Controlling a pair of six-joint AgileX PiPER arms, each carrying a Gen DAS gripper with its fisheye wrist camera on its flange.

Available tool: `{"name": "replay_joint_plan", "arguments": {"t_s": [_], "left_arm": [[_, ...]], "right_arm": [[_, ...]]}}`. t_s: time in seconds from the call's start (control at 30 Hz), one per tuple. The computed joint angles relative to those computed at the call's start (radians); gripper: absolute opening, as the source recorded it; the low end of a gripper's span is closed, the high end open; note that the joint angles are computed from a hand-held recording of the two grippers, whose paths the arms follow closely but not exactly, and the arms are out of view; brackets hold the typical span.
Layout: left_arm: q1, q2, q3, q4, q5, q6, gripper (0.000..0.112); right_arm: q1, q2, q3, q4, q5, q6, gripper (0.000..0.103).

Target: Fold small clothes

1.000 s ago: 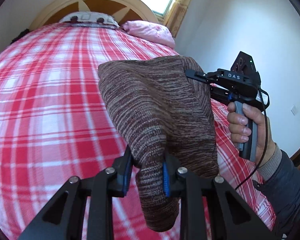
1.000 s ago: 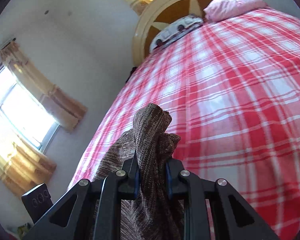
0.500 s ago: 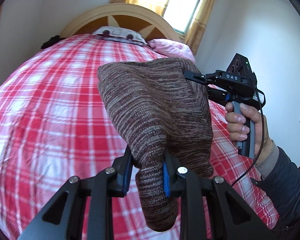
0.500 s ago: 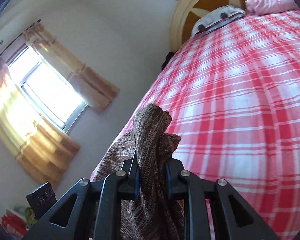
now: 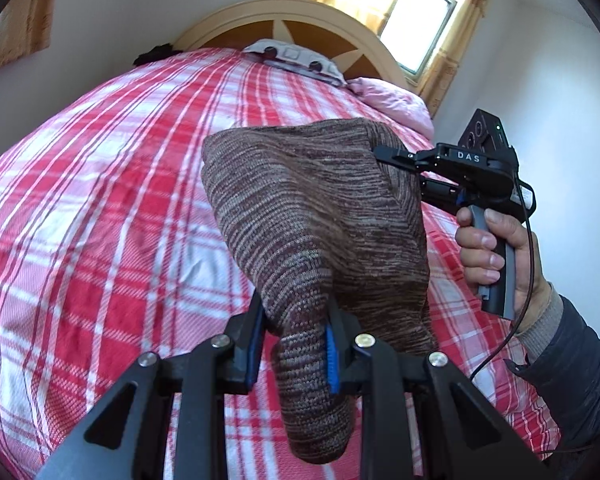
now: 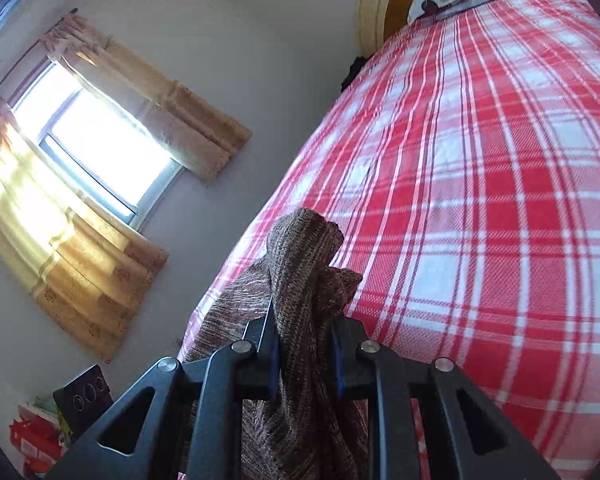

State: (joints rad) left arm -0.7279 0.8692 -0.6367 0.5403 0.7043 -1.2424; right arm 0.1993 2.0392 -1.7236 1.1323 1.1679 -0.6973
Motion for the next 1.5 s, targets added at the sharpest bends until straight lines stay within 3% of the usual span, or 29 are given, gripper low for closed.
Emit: {"name": "replay_joint_plan", "arguments": {"t_s": [0.13, 0.3, 0.37, 0.5, 0.57, 0.63, 0.73, 0.87, 0.97, 1.0, 1.1, 1.13, 1.27, 1.43, 1.5], "left_arm": [[0.064, 0.013, 0.056, -0.053, -0.072, 0.032, 0.026], [0.072, 0.066, 0.108, -0.01, -0.119, -0.04, 0.028], [0.064, 0.08, 0.12, 0.019, -0.125, -0.071, 0.037], [-0.027, 0.102, 0.102, 0.13, -0.032, -0.204, 0.05], [-0.09, 0.111, 0.081, 0.192, 0.063, -0.278, 0.063], [-0.152, 0.095, 0.07, 0.252, 0.144, -0.344, 0.065], [-0.215, 0.073, 0.074, 0.337, 0.224, -0.449, 0.079], [-0.172, 0.11, 0.065, 0.345, 0.216, -0.442, 0.079], [-0.132, 0.166, 0.056, 0.399, 0.207, -0.46, 0.088], [-0.135, 0.184, 0.053, 0.415, 0.223, -0.481, 0.091], [-0.082, 0.226, 0.043, 0.372, 0.187, -0.443, 0.094], [-0.069, 0.244, 0.037, 0.348, 0.165, -0.407, 0.096], [-0.163, 0.248, 0.029, 0.377, 0.238, -0.472, 0.095], [-0.233, 0.259, 0.036, 0.387, 0.306, -0.542, 0.095], [-0.256, 0.249, 0.045, 0.395, 0.322, -0.576, 0.095]], "right_arm": [[0.033, 0.036, -0.016, -0.025, -0.028, 0.018, 0.02], [0.058, 0.092, -0.044, -0.071, -0.059, 0.053, 0.02], [0.061, 0.111, -0.057, -0.106, -0.074, 0.081, 0.02], [0.057, 0.105, -0.026, -0.147, -0.104, 0.071, 0.028], [0.045, 0.068, 0.013, -0.168, -0.121, 0.056, 0.034], [0.026, 0.016, 0.067, -0.153, -0.132, 0.005, 0.034], [-0.024, -0.118, 0.203, -0.101, -0.111, -0.142, 0.034], [-0.059, -0.285, 0.399, -0.085, 0.027, -0.29, 0.034], [-0.014, -0.355, 0.525, -0.113, 0.043, -0.363, 0.035], [0.008, -0.375, 0.573, -0.127, 0.027, -0.389, 0.035], [0.09, -0.457, 0.692, -0.276, -0.188, -0.317, 0.035], [0.097, -0.486, 0.719, -0.284, -0.222, -0.306, 0.035], [0.028, -0.566, 0.779, -0.239, -0.187, -0.331, 0.035], [0.038, -0.621, 0.845, -0.289, -0.252, -0.286, 0.035], [0.037, -0.63, 0.854, -0.273, -0.239, -0.284, 0.035]]}}
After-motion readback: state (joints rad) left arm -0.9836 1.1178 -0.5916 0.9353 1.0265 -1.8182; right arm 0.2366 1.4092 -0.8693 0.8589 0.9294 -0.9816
